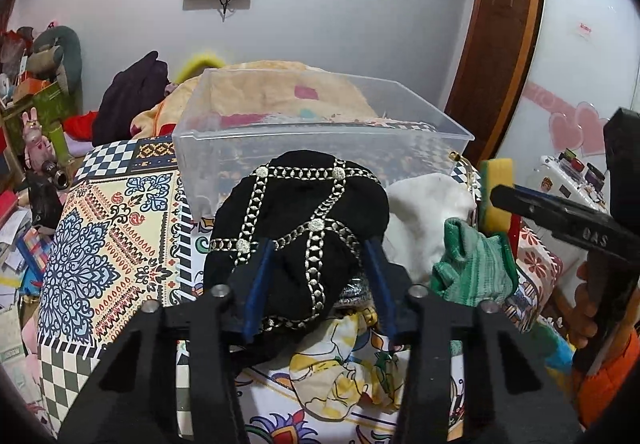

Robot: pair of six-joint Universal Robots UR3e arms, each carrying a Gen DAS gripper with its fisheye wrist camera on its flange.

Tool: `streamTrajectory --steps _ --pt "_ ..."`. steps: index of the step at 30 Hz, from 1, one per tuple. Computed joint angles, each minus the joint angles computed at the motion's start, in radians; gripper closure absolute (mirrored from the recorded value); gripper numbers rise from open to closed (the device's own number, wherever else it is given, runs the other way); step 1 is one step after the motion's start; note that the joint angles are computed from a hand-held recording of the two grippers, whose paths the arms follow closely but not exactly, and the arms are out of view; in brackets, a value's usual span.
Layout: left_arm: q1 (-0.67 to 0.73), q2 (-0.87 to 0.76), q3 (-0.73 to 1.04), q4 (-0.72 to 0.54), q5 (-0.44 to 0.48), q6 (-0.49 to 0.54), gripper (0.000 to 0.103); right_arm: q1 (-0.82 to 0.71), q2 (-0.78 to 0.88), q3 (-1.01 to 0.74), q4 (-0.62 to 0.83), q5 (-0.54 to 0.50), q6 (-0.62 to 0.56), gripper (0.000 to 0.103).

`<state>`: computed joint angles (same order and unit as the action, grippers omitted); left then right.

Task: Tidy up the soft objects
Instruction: 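Grasp the black knit hat with the left tool while the right tool grasps the yellow sponge, then drop the yellow sponge into the clear box while the left tool drops the black hat in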

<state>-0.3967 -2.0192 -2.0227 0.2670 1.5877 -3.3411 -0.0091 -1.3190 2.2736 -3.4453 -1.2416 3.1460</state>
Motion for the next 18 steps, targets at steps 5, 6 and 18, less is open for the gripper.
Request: streamTrajectory --steps 5,6,18 --pt "0.002 0.014 -0.025 0.031 -0.006 0.013 0.088 -0.016 0.003 0.0 -0.007 0.029 0.0 0.071" --pt "0.002 0.018 -0.03 0.036 -0.003 0.011 0.089 -0.014 0.001 0.002 -0.012 0.029 -0.002 0.072" --pt "0.023 0.154 -0.121 0.116 0.007 -0.001 0.091 0.005 -0.09 0.015 -0.036 0.032 -0.01 0.074"
